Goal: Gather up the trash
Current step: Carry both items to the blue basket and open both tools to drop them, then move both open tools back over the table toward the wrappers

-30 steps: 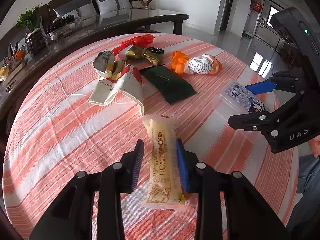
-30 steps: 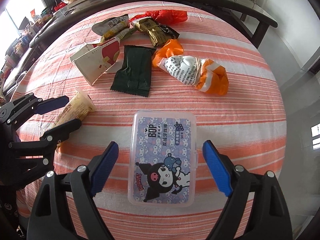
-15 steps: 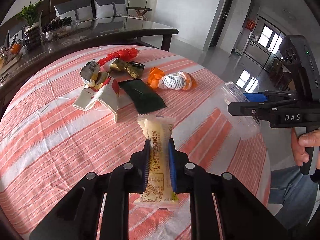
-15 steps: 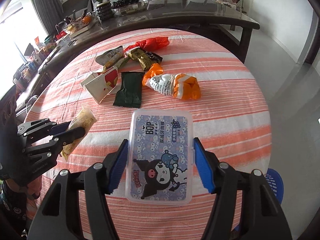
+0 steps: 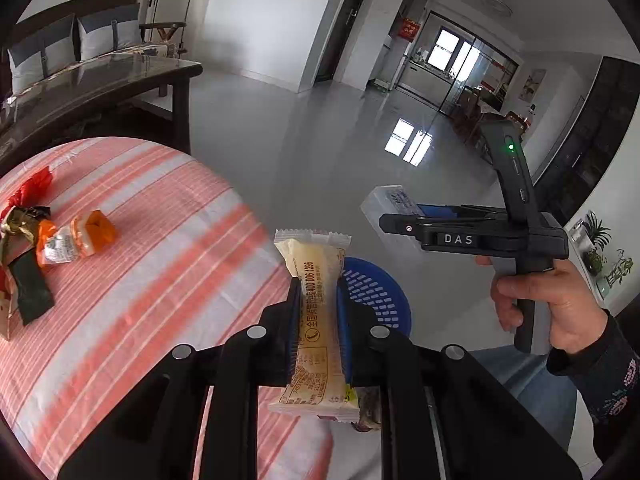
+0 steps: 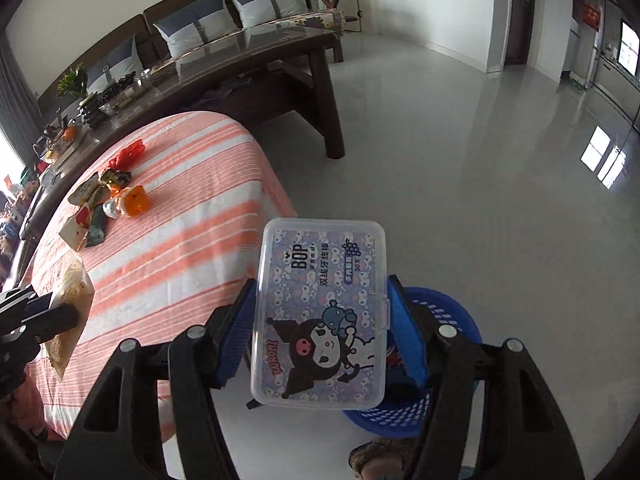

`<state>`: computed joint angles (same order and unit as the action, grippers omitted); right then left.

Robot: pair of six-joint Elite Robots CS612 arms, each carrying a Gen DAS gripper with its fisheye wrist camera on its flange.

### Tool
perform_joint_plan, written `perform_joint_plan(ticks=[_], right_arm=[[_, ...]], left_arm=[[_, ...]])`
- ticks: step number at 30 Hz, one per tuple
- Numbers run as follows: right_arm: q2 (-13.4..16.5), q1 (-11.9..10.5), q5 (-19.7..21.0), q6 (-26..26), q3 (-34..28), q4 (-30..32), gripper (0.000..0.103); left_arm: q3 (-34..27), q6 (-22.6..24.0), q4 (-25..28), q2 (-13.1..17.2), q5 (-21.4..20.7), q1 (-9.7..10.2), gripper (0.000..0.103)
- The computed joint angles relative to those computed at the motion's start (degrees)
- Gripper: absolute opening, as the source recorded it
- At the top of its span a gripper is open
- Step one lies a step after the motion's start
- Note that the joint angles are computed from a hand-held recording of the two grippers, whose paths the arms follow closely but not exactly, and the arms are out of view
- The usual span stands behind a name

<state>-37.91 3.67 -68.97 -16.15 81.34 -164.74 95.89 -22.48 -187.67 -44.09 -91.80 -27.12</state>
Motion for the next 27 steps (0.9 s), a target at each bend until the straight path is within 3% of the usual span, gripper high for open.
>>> perform_joint_plan(ticks=[5,10,15,19,20,21,22,23,27], right_arm=[[3.16,-2.63,-1.87,2.52,-2.35,1.35,0.062],[5.27,-4.15,-2.34,4.71,-3.91,2.48,0.062],[6.68,-5.03,-2.07,5.65,-5.28,3.38,0.062],[7.89,-5.15,-1.50,6.54,-6.84,3.81,0.063],[8.15,-5.32,-1.29,6.87,-7.19,3.77,0.065],[8.25,-5.52,-0.94,7.49,-7.31,3.75,0.071],[8.44,-5.64,-0.79,8.43,-7.52,3.51,0.085],[8.45,-5.92,-0.54,9.06,-7.46,2.81,0.086],[7.91,-6.65,-1.62,11.54,-6.47,-1.25,0.086]], left_arm=[[-8.66,1.77,7.56,5.24,-1.75,-2.25,0.016],[-15.82,1.18,12.54,10.24,-2.98,-3.07,0.016],[-21.00,0.50,15.38,14.05,-4.40,-3.24,0.016],[-24.14,0.41,15.88,16.62,-3.08,-3.56,0.019],[-24.96,-0.23,15.46,17.42,-2.11,-3.69,0.029],[-25.67,-0.86,14.83,18.13,-1.70,-3.69,0.054],[-26.17,-1.41,14.14,18.69,-1.42,-3.67,0.064],[-26.36,-1.90,13.78,18.94,-0.57,-3.74,0.072],[-24.09,-2.18,12.76,17.43,0.16,-3.75,0.079]])
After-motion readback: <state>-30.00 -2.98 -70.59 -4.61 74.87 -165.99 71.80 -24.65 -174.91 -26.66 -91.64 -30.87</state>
